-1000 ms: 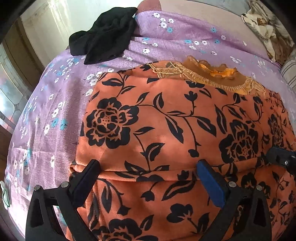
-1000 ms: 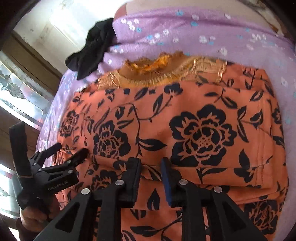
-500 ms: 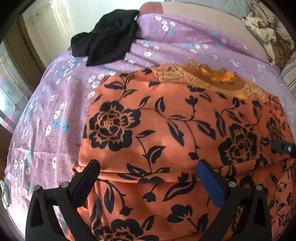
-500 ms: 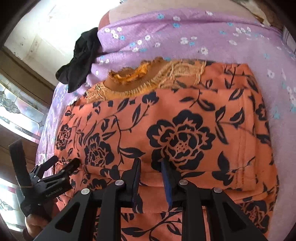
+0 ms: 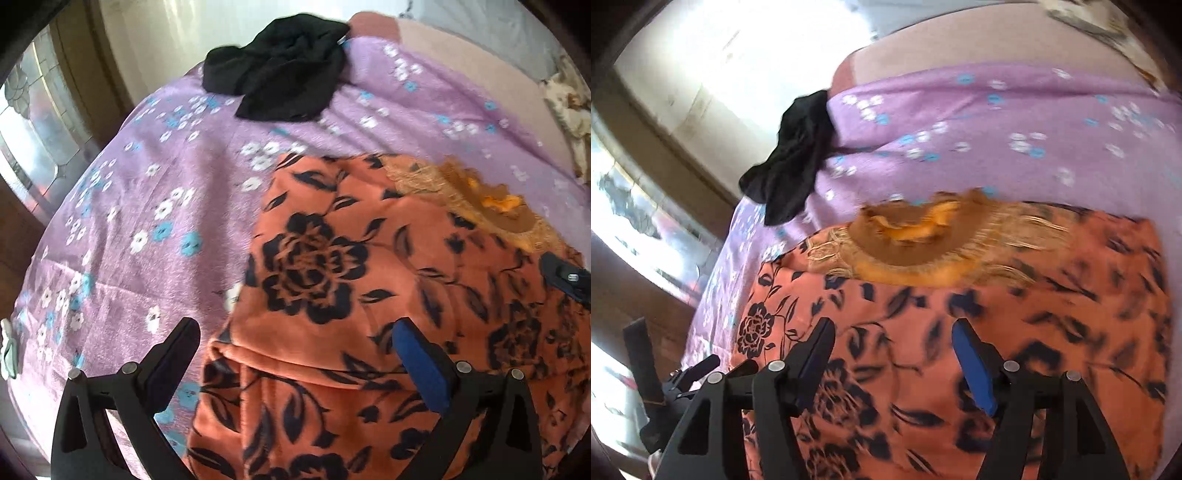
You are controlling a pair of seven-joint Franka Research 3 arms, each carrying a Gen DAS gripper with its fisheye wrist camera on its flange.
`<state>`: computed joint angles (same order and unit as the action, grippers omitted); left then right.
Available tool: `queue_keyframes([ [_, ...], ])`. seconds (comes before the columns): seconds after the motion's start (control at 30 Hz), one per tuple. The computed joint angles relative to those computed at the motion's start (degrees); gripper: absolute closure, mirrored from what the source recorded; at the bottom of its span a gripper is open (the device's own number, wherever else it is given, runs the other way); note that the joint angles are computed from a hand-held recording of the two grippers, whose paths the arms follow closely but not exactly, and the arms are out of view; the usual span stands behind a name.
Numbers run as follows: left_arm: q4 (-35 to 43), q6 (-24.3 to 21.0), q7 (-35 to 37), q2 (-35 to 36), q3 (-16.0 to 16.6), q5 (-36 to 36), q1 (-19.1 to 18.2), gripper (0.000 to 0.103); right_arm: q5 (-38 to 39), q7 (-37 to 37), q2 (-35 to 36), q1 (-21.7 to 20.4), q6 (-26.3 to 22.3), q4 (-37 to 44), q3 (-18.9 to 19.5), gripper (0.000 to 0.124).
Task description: Fold small clothes
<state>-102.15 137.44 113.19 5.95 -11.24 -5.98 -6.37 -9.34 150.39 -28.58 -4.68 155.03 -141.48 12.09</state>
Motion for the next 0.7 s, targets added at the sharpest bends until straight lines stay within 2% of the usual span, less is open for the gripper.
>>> queue_keyframes([
  [0.03,0.9,-1.0,-1.9,0.9,0.3,2.4,-0.3,0.0,-1.8,1.0,2.5,-1.7,-6.1,3.2,1.8,0.076],
  [0.07,1.7,-2.1,-3.0,1.5,0.4,3.5,-0.4,0.0,-2.4,1.0,4.7,-3.1,-9.7,5.0,2.8,0.089],
  [0.13,3.7,-4.9,-3.9,2.8,0.3,2.6,0.0,0.0,-6.7,4.4,6.1,-2.7,-10.4,6.5,1.7,0.093],
  [0.17,4.4,-5.8,-4.3,3.2,0.3,2.0,0.3,0.0,-6.5,4.7,6.8,-2.2,-11.7,7.9,0.7,0.092],
  [0.2,4.7,-6.2,-4.9,3.3,0.3,2.0,0.4,0.0,-6.4,5.2,7.3,-1.5,-11.5,8.7,-0.1,0.091],
  [0.27,4.6,-6.0,-5.9,3.2,0.4,2.4,0.6,0.0,-6.0,4.2,8.4,0.6,-6.6,9.9,-2.3,0.091],
  [0.4,5.6,-7.0,-6.5,3.8,0.4,2.1,1.1,0.0,0.3,-9.0,15.2,7.4,-2.1,17.2,-6.3,0.091],
  [0.47,6.4,-7.8,-6.7,4.3,0.4,1.8,1.4,0.0,7.6,-16.6,20.2,10.9,-3.4,22.4,-8.3,0.091],
  [0.5,6.6,-8.1,-6.6,4.5,0.4,1.6,1.6,0.0,9.5,-17.9,21.8,11.6,-4.7,23.9,-8.7,0.091],
  [0.57,6.5,-8.4,-6.4,4.2,0.3,1.7,1.6,0.0,12.2,-18.1,25.9,12.1,-8.6,27.7,-9.5,0.093],
  [0.6,6.5,-8.4,-6.3,4.2,0.2,1.9,1.6,0.0,12.0,-16.7,27.0,12.2,-8.9,28.1,-9.9,0.094],
  [0.67,6.4,-8.6,-5.7,4.2,0.1,1.5,1.6,0.0,9.8,-11.6,26.6,12.0,-4.0,26.1,-10.7,0.098],
  [0.7,6.5,-8.6,-5.4,4.3,0.0,1.3,1.6,0.0,8.8,-9.5,26.1,11.9,-3.5,25.7,-10.9,0.098],
])
